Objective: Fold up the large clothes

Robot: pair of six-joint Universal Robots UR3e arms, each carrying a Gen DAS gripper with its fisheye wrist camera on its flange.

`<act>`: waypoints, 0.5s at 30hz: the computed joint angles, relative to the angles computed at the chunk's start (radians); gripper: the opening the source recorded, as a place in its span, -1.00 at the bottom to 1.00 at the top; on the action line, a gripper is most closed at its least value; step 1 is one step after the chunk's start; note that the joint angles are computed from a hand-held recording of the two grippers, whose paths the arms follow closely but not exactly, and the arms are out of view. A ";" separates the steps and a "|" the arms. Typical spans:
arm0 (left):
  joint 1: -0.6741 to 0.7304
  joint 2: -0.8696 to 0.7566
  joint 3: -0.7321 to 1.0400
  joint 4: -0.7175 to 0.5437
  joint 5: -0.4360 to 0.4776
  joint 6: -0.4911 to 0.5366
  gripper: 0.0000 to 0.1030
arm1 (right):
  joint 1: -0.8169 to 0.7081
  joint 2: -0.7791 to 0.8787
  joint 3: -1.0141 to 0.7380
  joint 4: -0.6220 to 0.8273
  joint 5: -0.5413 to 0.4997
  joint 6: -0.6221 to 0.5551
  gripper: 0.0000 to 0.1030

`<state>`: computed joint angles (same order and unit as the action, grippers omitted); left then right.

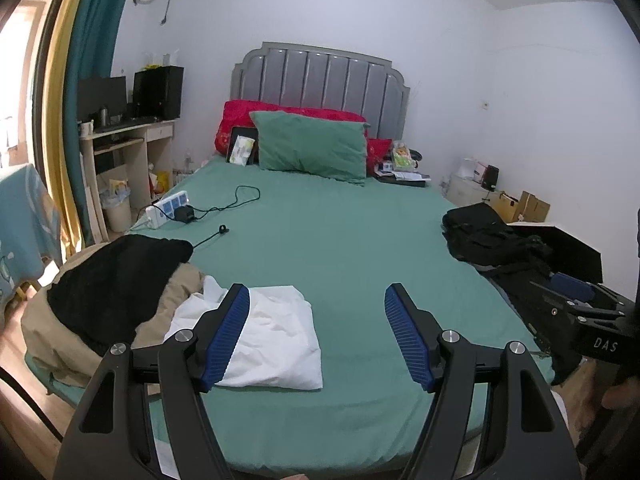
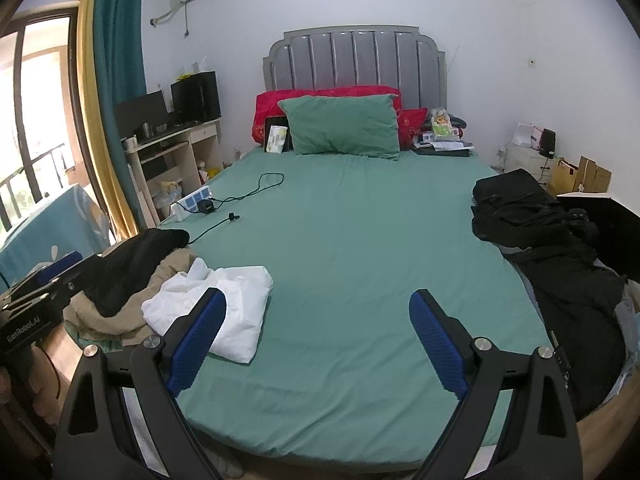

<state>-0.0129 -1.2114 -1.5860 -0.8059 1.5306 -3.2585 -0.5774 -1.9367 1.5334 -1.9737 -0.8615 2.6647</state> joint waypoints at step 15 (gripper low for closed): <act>0.010 -0.003 0.011 -0.024 -0.008 -0.003 0.43 | -0.005 -0.004 0.005 -0.001 0.003 -0.001 0.79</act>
